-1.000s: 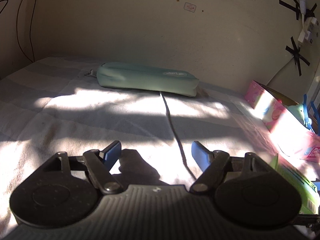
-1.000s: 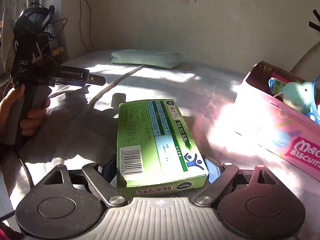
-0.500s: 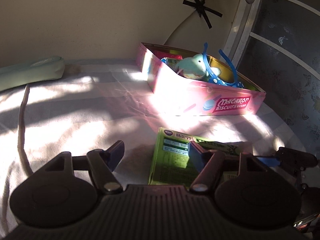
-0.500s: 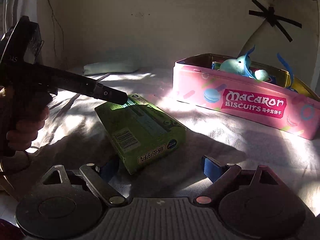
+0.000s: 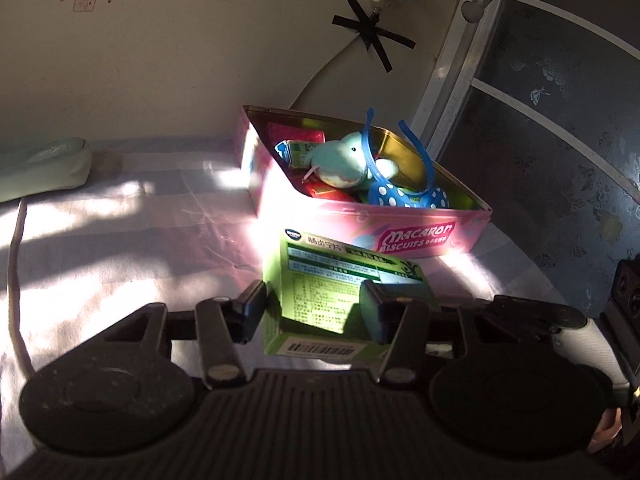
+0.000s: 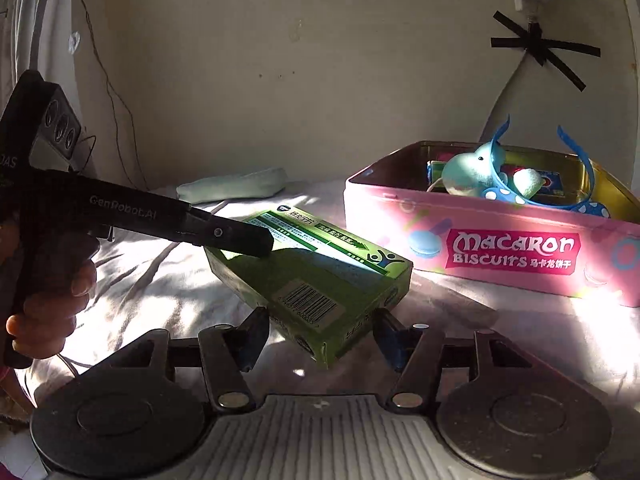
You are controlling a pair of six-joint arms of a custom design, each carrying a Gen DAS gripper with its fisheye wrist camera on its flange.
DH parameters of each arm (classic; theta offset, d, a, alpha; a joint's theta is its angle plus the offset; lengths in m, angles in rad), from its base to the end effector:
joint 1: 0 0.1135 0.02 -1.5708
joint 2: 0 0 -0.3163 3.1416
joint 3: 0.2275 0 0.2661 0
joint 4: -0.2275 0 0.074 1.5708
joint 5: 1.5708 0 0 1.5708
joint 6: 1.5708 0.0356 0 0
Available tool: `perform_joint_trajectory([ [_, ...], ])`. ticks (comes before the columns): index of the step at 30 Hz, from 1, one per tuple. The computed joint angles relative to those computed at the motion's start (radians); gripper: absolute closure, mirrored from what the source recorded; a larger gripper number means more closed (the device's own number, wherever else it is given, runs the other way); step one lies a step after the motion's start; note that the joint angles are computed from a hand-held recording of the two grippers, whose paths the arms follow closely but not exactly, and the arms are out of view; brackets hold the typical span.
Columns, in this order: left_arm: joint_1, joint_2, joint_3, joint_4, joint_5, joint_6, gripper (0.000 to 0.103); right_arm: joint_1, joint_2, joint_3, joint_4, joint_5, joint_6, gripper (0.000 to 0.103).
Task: Organize objects
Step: 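Lift the green box into the tin with both tools and release it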
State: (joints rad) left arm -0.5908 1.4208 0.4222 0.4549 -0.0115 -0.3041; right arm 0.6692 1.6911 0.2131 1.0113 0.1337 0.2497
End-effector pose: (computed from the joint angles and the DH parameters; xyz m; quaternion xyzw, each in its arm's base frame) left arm 0.2140 -0.1430 0.1841 0.1216 0.8625 -0.2080 0.4451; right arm 0.1907 0.1448 0.1258 -0.1426 0.8382 0.1811 0.4942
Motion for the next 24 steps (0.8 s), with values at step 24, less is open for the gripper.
perform_joint_trajectory([
  [24,-0.083,0.683,0.955,-0.287,-0.055,0.074,0.05,-0.63,0.093,0.456,-0.428,-0.305,-0.183,0.055],
])
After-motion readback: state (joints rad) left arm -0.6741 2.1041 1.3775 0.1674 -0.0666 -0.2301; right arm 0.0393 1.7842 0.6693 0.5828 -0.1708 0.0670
